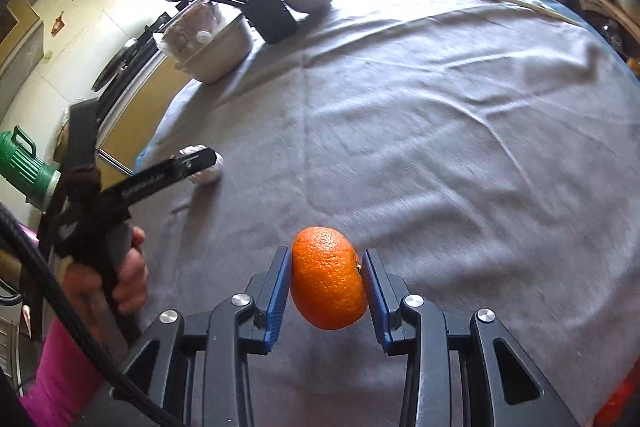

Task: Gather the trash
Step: 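Grasp the white tissue ball with the left tool and lift it, then carry the tissue ball and orange toward the red basket with both tools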

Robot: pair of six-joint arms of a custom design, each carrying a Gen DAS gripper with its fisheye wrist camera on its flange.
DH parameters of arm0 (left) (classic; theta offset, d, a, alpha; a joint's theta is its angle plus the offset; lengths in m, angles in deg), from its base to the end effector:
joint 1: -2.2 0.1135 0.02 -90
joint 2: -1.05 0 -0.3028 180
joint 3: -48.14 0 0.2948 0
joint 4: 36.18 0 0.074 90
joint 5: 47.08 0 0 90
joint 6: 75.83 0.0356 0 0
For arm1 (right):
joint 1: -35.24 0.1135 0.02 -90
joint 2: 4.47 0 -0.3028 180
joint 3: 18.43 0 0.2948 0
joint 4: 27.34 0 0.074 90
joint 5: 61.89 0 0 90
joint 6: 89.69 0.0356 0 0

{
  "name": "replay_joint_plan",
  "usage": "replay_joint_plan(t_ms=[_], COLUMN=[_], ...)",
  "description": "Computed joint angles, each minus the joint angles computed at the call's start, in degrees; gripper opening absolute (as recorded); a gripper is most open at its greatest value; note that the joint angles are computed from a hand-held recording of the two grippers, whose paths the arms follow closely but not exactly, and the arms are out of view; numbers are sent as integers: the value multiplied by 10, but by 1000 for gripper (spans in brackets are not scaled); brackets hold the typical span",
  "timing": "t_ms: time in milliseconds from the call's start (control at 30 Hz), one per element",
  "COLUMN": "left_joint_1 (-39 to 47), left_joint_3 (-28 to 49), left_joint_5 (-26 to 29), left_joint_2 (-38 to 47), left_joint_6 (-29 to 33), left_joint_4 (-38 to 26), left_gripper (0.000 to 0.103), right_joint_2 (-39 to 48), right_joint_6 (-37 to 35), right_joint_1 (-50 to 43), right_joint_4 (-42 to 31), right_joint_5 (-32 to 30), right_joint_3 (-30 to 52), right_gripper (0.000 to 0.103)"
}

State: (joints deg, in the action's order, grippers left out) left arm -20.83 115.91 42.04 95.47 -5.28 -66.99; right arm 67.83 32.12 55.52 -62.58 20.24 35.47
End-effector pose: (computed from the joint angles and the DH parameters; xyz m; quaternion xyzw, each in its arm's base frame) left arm 0.3368 -0.1426 0.1908 0.0278 0.9595 -0.0946 0.2638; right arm 0.2539 0.0990 0.2209 0.0739 0.9452 0.1952 0.2510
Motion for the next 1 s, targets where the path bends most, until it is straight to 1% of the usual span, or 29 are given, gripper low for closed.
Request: replay_joint_plan(t_ms=[33, 67, 133, 200, 333, 433, 567, 700, 900, 1000], left_joint_1=[0, 0, -2, -4, -10, -29, -75, -133, -217, -272], left_joint_3=[-1, 0, -15, -23, -49, -79, -114, -148, -149, -134], left_joint_5=[4, 7, 5, 6, 10, -8, -59, -119, -210, -262], left_joint_2=[4, 9, -3, -16, -60, -110, -170, -244, -321, -335], left_joint_6=[-5, -7, -8, -11, -21, -28, -39, -67, -113, -141], left_joint_4=[2, -2, 13, 11, 1, -10, -38, -69, -150, -196], left_gripper=[68, 53, 49, 46, 46, 46, 46, 46, 46, 46], right_joint_2=[-7, -13, -25, -40, -77, -117, -170, -214, -282, -311], right_joint_6=[1, 3, 7, 10, 16, 25, 41, 55, 83, 98], right_joint_1=[-3, -5, -8, -6, 5, 12, 27, 54, 100, 126], right_joint_4=[0, -1, 0, -2, -9, -18, -37, -64, -116, -141], right_joint_5=[-2, -4, -8, -9, -1, 8, 24, 49, 93, 117], right_joint_3=[-7, -13, -25, -35, -48, -61, -76, -82, -85, -81], right_gripper=[39, 39, 39, 39, 39, 39, 39, 39, 39, 39])
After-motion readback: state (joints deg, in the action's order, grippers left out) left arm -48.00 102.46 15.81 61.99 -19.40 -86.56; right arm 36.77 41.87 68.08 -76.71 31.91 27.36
